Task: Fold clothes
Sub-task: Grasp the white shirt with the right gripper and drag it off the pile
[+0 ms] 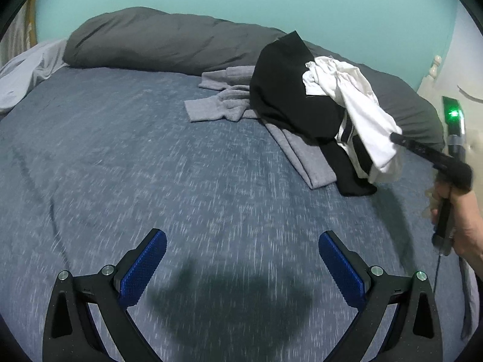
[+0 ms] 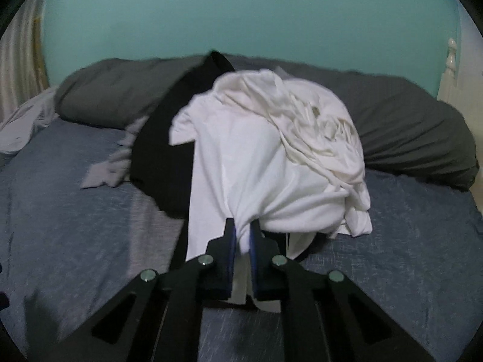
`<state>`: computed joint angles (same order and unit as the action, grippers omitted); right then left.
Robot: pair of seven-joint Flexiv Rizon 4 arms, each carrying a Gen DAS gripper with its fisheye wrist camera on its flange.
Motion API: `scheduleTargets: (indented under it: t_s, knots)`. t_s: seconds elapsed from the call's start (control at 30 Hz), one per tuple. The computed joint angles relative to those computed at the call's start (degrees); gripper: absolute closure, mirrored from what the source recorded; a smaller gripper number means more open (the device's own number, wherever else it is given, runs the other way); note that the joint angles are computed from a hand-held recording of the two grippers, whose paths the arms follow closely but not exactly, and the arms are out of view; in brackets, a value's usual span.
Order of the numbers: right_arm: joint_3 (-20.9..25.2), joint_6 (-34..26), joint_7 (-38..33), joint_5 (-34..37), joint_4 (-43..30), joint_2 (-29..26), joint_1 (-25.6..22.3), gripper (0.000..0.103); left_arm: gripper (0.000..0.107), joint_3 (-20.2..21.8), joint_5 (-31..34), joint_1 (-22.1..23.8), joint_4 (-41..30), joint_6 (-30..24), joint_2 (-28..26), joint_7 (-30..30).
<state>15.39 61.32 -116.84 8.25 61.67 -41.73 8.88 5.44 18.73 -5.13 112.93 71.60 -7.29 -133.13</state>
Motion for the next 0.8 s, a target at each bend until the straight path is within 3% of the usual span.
scheduleTargets:
  t_s: [0.17,0.37,0.57,0.8]
  knots:
    - [4.98,1.73,-6.21,6.26,9.0,7.35,-4.72,0.096,0.004,-0.48,4.37,-0.71,4.45,-0.19,5.61,-3.37]
    - [10.68,-0.71,-16.75,20.07,19.7,18.31,-11.83,0.096,0.004,-4.08,7.93,1.07,10.77,-0.76,13.9,-7.39]
    - [13.76,-12.42,-27.98,38.54,31.54,33.96,-21.11,0.096,0.004,-9.55,8.19,2.69,18.13,-4.4,25.86,-11.12]
    - [7.16,-30.09,-32.58,52.71,43.74,52.74,-24.32,0.096,0.004,-15.47,3.72,3.37,25.04,-12.32,41.14,-13.22]
